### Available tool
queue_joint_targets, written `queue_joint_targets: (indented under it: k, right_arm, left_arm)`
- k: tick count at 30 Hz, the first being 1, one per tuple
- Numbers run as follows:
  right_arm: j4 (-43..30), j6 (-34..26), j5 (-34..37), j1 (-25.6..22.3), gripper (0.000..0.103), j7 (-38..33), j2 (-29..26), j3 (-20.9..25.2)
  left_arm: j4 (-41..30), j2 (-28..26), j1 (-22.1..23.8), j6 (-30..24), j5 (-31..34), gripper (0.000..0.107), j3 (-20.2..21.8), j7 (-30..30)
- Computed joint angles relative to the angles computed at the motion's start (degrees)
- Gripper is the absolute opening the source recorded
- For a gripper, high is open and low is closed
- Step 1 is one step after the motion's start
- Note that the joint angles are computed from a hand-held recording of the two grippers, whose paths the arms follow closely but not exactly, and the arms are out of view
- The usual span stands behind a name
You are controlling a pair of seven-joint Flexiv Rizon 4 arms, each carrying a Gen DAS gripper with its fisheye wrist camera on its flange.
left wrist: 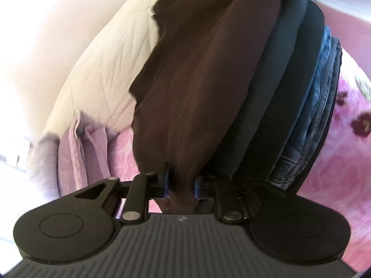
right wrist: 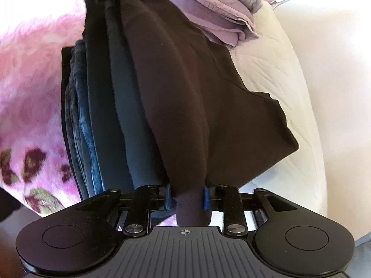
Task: Fold clothes
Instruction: 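Lower the brown shirt onto the clothes stack and open both grippers, then withdraw both grippers back from the clothes stack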
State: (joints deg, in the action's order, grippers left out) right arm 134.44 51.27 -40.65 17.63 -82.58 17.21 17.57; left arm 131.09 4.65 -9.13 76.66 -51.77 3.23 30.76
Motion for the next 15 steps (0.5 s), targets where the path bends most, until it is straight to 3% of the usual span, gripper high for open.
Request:
queue_joint_targets:
  k: [2,5,6,8,9,13,15]
  right_arm:
    - [1.1,0.0,-2.9,-0.9,0.03,3.6,0.4,1.0]
    - [1.6,-2.9,-3.3,-0.7,0.033,8.4,2.3,2.4]
    - [1.2,-4.4,-2.5,-0.4,0.036,9.8,2.7,2.8]
    - [-0.2,-8.4,1.9,1.1,0.06,12.5,3.4,3.5]
    - [-0.8,-10.2,4.3,1.9,0.063,14.2,3.8,3.8]
    - [-2.6,-15.0,13.7,5.3,0.065,18.9,5.9,4.5]
    - [-3.5,-17.1,16.7,6.7,0.066,21.5,6.6,5.4]
  left_arm:
    - [-0.3,1.2,2.4,-2.5,6.4,0.025,0.5,-11.0]
    - [-2.0,3.2,7.2,-8.8,18.1,0.044,1.6,-31.6]
    - [-3.0,3.7,8.8,-11.5,20.4,0.045,2.4,-36.7]
    - [-4.1,4.5,10.9,-15.5,23.7,0.046,3.4,-44.7]
    - [-4.9,4.4,12.3,-17.0,25.0,0.047,2.7,-49.6]
    - [-2.8,11.5,12.4,-27.6,27.3,0.052,5.3,-60.1]
    - [-2.3,13.6,12.1,-30.6,25.8,0.065,6.7,-61.5]
